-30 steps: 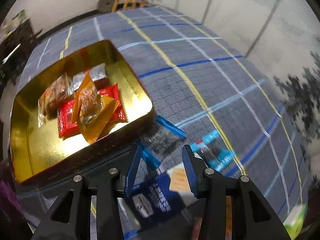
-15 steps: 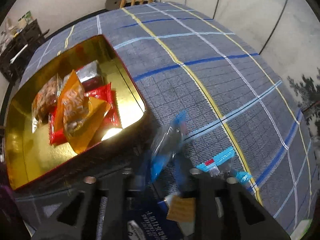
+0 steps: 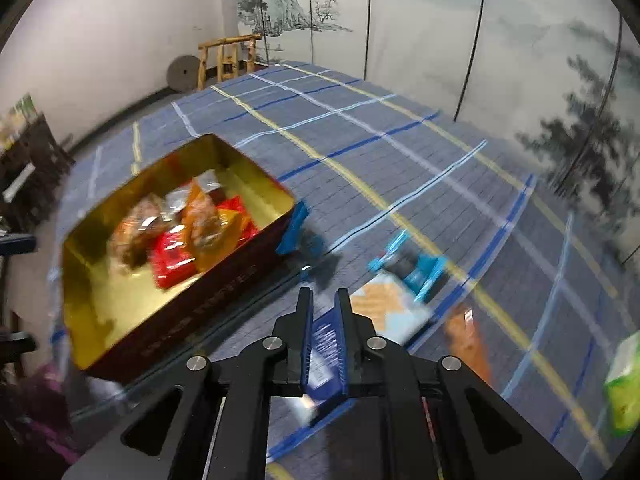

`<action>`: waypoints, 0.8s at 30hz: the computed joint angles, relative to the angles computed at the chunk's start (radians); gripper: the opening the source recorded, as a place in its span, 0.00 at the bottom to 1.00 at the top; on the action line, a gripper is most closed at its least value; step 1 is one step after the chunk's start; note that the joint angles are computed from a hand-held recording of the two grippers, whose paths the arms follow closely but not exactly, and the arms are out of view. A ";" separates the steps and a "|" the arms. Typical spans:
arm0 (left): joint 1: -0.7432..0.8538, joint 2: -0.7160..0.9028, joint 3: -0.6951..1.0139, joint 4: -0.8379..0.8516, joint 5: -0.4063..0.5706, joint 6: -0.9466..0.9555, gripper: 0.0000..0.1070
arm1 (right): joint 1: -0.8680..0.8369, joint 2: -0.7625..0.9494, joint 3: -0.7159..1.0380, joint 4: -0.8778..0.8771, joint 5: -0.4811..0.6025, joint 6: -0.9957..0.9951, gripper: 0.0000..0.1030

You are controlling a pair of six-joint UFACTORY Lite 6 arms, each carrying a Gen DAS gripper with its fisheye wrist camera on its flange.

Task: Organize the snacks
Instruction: 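Move the right gripper to the small blue packet beside the tin, then grasp the small blue packet with the right gripper and lift it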

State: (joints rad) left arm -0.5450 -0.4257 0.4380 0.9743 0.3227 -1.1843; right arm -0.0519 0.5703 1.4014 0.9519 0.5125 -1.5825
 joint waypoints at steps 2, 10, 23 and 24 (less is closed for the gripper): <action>-0.004 -0.016 -0.003 0.007 0.012 -0.002 0.81 | 0.037 0.077 0.088 -0.125 0.000 0.117 0.30; 0.085 0.049 0.038 -0.050 -0.049 0.095 0.82 | 0.101 0.242 0.253 -0.140 -0.032 0.031 0.54; 0.010 0.167 0.107 0.030 -0.011 -0.027 0.82 | 0.152 0.465 0.578 -0.383 0.133 0.102 0.32; 0.004 0.171 0.109 0.036 -0.005 -0.036 0.82 | 0.149 0.453 0.564 -0.377 0.132 0.122 0.32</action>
